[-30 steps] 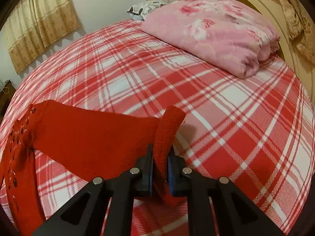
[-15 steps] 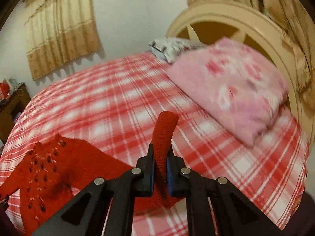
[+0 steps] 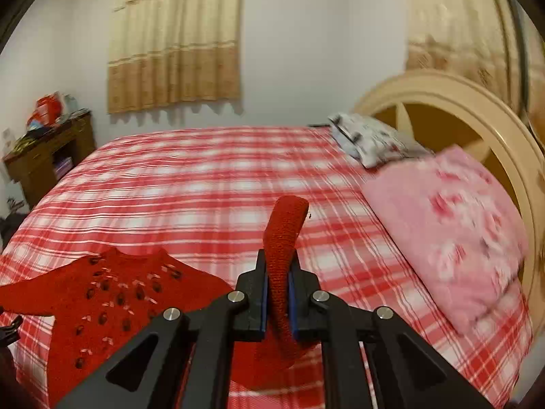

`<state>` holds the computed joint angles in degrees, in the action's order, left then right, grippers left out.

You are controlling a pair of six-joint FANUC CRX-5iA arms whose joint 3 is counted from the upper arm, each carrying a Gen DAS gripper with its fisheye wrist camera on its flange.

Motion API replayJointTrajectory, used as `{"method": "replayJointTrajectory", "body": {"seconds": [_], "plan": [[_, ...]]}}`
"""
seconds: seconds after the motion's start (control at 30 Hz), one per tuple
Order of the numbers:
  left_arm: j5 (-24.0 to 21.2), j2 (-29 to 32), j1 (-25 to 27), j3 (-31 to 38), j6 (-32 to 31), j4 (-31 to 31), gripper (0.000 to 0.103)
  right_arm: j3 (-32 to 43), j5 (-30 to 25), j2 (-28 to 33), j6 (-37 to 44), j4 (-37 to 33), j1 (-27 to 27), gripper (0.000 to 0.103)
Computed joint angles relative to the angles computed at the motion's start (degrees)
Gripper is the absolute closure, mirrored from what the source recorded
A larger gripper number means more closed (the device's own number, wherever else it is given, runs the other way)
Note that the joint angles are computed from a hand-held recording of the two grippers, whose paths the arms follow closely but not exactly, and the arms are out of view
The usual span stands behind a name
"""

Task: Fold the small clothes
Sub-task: 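Lift the sleeve cuff with the right tool and fold it across the body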

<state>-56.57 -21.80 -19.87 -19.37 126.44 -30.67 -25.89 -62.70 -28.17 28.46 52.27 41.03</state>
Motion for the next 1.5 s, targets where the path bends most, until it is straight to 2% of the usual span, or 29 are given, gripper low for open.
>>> {"method": "replayJointTrajectory", "body": {"seconds": [0.47, 0.73, 0.97, 1.1, 1.2, 1.27, 1.43, 1.5], "plan": [[2.11, -3.08, 4.92, -3.35, -2.95, 3.85, 0.000, 9.77, 4.78, 11.38, 5.86, 3.33, 6.70, 0.094], [2.89, -3.82, 6.65, -4.64, -4.21, 5.38, 0.000, 13.16, 8.53, 17.40, 10.44, 1.56, 10.18, 0.094], [3.05, -3.90, 7.09, -5.26, -4.41, 6.17, 0.000, 14.17, 12.21, 24.40, 13.94, -1.58, 13.11, 0.094], [3.00, -3.73, 7.16, -5.60, -4.67, 6.63, 0.000, 13.45, 14.33, 28.05, 12.56, -1.00, 14.51, 0.094], [3.05, -3.88, 7.62, -6.04, -4.92, 7.33, 0.000, 13.58, 16.25, 30.11, 12.16, -3.50, 14.40, 0.094], [2.88, -3.74, 7.53, -6.11, -4.44, 7.22, 0.000, 14.17, 18.01, 32.13, 13.18, -7.54, 14.15, 0.094], [1.76, -3.47, 6.78, -6.17, -3.81, 6.77, 0.000, 16.81, 26.04, 35.06, 20.69, -28.44, 11.15, 0.093], [0.94, -3.45, 6.20, -6.10, -3.09, 5.98, 0.000, 18.62, 26.49, 35.62, 25.57, -37.07, 9.93, 0.082]]}}
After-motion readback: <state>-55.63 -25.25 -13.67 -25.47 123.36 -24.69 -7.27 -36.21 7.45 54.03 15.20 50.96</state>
